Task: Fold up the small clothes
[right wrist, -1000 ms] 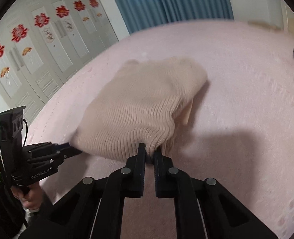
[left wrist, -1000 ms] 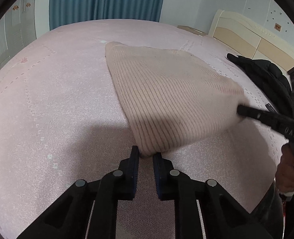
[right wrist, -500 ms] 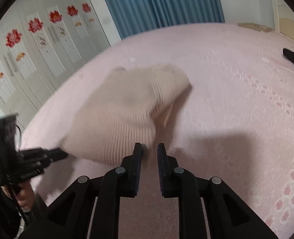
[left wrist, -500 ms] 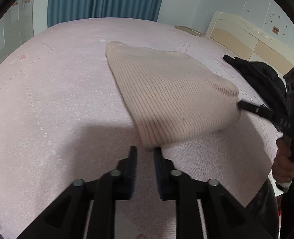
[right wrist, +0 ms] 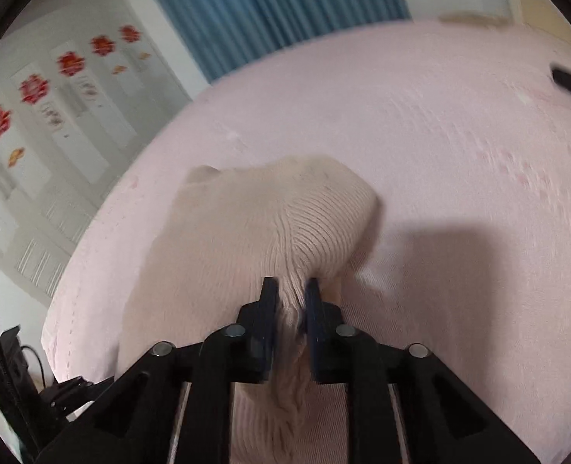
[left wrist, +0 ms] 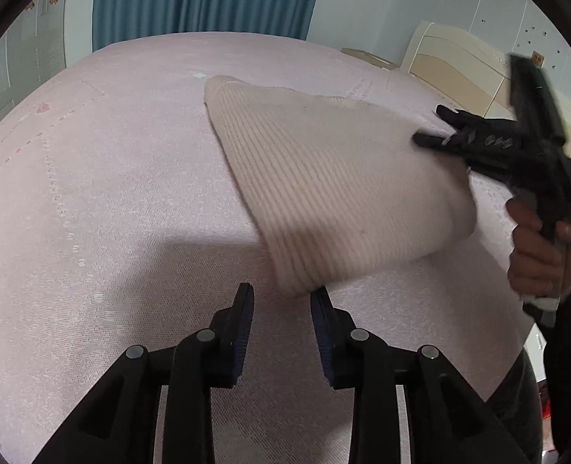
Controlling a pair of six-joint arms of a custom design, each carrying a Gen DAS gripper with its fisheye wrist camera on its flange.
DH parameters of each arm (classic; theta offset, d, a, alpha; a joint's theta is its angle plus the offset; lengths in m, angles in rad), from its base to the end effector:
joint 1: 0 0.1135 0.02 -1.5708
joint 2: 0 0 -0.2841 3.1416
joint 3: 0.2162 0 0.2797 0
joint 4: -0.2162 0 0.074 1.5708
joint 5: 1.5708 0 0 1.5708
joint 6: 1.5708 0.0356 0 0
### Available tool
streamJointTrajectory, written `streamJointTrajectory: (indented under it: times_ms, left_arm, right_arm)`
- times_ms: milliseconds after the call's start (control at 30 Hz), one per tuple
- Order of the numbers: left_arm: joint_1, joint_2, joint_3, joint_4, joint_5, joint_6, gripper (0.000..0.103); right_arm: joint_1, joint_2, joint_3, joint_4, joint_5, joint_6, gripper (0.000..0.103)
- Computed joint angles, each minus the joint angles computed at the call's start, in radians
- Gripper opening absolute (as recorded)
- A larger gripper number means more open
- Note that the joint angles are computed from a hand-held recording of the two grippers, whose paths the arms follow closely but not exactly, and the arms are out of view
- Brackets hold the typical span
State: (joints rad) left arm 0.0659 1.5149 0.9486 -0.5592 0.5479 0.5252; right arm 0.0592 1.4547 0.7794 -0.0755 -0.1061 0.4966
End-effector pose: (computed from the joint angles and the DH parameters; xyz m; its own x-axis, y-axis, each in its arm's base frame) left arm 0.3124 0.0020 0.2070 -0.6951 0.3831 -0.6084 0.5966 0.7795 -0.1908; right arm 0.3170 0.0226 0.1971 -0.6636 0.4353 -0.6084 0.2048 0.8879 0.4119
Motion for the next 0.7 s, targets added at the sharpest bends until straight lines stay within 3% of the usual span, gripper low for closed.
streamJointTrajectory:
  times_ms: [67,200,300,433,700]
  left_arm:
    - [0.013,0.011,0.016,-0.015,0.027,0.006,0.029]
    - [0.058,0.016,0.035,-0.04,0.066,-0.008,0.033]
    - [0.107,-0.008,0.016,-0.031,0.082,-0.006,0.034]
    - [0.166,0.024,0.072,-0.056,0.129,-0.039,0.035]
    - [-0.023,0.15,0.27,0.046,0.053,-0.236,0.036]
  right_arm:
    - [-0.013,-0.04,-0.052,0.08,0.0,-0.022,0.013]
    - [-0.031,0.06,-0.009,0.029,-0.016,-0.009,0.015]
    - [0.019,0.043,0.01,-0.012,0.102,-0.06,0.027]
    - [0.057,-0.018,0.023,-0.058,0.207,-0.08,0.029]
    - [0.077,-0.01,0.072,-0.087,0.232,-0.093,0.029]
